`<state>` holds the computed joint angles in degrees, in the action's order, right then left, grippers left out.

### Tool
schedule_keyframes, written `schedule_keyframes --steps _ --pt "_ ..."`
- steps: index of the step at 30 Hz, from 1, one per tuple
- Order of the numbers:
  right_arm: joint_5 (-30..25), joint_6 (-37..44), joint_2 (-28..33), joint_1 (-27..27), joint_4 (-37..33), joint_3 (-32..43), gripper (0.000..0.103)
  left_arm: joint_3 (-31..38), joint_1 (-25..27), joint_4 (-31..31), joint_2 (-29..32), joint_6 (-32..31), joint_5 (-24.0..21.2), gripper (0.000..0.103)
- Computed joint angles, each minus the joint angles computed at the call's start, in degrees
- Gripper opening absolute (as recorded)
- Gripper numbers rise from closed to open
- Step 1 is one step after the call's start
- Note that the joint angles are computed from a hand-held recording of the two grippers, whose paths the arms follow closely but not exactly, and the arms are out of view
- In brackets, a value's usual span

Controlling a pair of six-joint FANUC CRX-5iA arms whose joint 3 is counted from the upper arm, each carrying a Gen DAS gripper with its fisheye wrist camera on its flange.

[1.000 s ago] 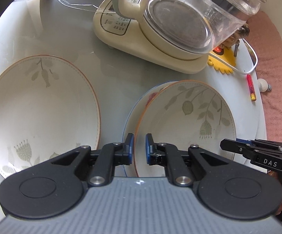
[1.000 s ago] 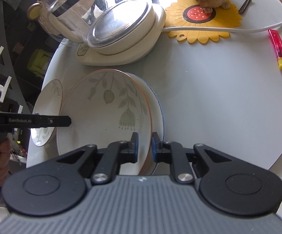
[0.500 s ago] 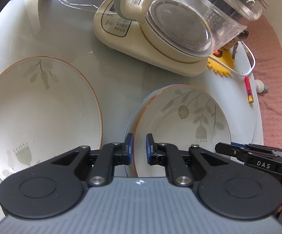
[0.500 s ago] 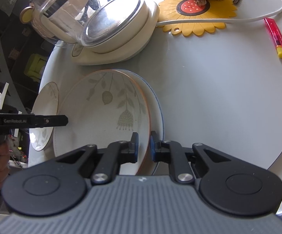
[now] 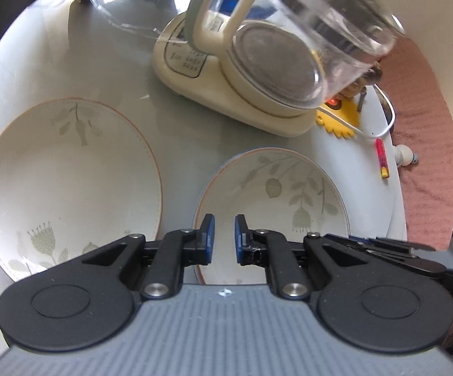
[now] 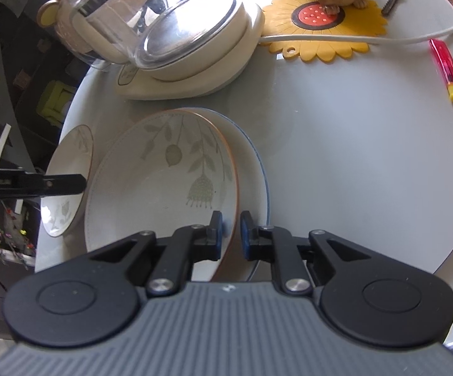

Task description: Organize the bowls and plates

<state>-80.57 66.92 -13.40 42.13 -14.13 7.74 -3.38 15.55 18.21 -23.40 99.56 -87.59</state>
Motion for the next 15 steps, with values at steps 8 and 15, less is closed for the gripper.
schedule_keyframes --steps 8,15 --pt "-0.18 -2.64 0.02 3.45 4.97 -0.18 0.015 0.12 -1.78 -1.44 -2.33 0.07 -0.17 0.014" --pt "1.59 -10.63 -2.53 9.49 14.40 -3.22 0.015 1.40 -3.35 -3.59 -4.65 1.42 -1.14 0.014"
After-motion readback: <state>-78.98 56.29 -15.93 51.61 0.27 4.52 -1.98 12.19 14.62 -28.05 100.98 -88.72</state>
